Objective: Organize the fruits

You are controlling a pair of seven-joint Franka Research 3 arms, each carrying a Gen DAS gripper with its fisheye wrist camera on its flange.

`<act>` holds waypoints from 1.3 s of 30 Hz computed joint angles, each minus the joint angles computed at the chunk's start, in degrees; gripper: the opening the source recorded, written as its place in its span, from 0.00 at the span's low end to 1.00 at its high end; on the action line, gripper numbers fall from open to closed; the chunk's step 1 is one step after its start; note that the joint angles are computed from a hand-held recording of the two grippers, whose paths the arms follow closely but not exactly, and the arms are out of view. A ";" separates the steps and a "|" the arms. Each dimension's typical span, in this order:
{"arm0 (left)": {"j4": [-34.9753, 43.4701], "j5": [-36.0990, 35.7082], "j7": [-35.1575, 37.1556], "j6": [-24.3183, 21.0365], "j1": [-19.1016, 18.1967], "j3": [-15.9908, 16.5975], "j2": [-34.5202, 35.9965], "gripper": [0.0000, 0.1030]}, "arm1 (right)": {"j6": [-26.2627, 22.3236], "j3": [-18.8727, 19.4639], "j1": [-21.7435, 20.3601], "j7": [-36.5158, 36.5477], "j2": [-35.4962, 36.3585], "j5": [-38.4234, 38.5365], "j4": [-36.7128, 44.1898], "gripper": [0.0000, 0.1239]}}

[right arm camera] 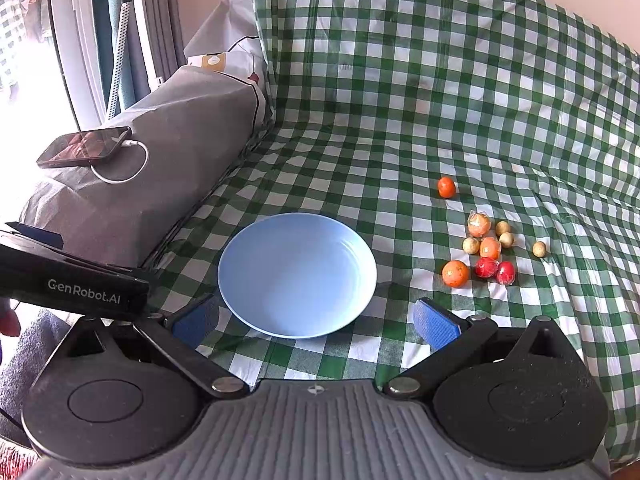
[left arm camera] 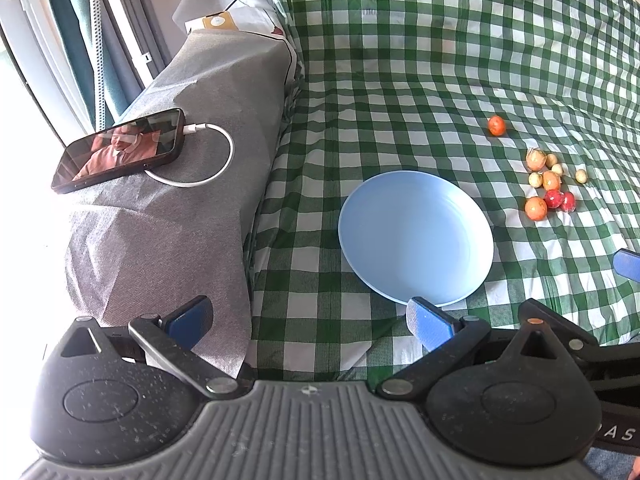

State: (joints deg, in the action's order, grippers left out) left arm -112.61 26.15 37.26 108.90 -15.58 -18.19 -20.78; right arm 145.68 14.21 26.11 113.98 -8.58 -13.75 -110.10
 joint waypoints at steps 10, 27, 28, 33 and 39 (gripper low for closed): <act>0.00 0.17 -0.10 -0.02 -0.06 -0.06 -0.13 1.00 | 0.90 0.23 -0.12 1.39 -0.16 -0.70 -0.46 0.83; 0.61 0.30 -0.93 -0.43 -0.08 -0.41 -0.18 1.00 | 1.51 0.22 -0.75 1.80 -1.70 -0.08 -1.87 0.83; 0.48 0.23 -0.90 -0.36 -0.12 -0.31 -0.31 1.00 | 1.64 0.20 -0.84 1.76 -1.78 0.06 -2.02 0.83; 0.77 0.41 -1.15 0.01 -0.15 -0.38 0.16 1.00 | 3.30 0.48 -1.82 3.73 -2.12 -0.77 -3.04 0.83; 2.19 0.90 0.04 1.92 -0.49 -0.39 2.34 1.00 | 8.16 1.62 -6.21 13.27 -3.78 -8.06 -6.65 0.83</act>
